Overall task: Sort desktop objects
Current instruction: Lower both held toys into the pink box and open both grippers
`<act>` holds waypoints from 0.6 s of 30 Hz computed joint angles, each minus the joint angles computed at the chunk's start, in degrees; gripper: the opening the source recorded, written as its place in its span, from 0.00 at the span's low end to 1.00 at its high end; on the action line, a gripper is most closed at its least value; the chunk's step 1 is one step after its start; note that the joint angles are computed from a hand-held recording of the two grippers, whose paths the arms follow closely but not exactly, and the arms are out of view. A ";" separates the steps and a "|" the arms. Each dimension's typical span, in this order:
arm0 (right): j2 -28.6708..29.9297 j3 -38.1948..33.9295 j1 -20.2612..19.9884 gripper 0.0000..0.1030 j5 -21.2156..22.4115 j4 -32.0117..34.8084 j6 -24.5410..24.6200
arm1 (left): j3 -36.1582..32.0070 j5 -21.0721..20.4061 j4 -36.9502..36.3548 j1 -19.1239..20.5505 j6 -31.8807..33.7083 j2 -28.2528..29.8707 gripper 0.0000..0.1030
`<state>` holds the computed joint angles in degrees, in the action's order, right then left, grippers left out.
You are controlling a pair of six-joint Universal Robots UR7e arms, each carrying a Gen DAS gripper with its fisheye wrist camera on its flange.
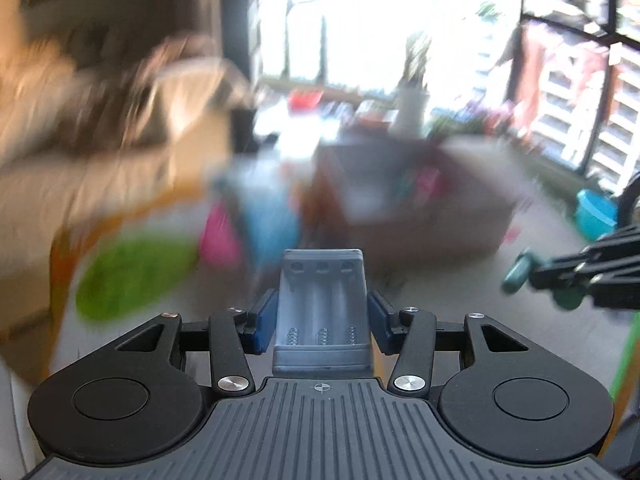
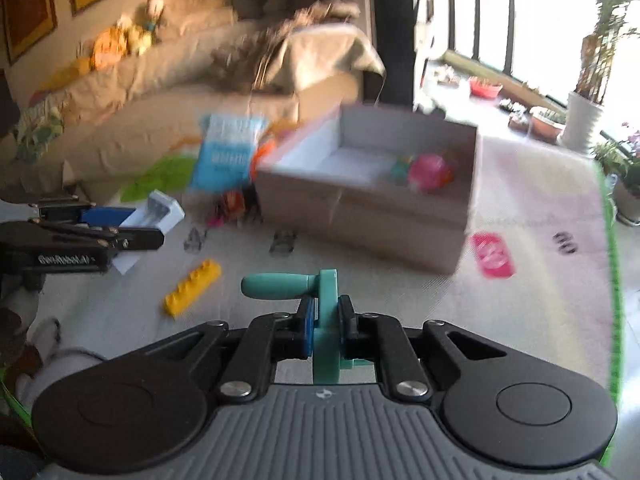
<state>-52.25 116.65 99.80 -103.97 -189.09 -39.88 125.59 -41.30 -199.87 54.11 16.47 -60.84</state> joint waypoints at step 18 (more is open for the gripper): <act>3.79 -11.94 -0.67 0.11 0.28 -5.97 3.96 | -17.21 -7.76 2.20 5.59 8.27 11.99 0.89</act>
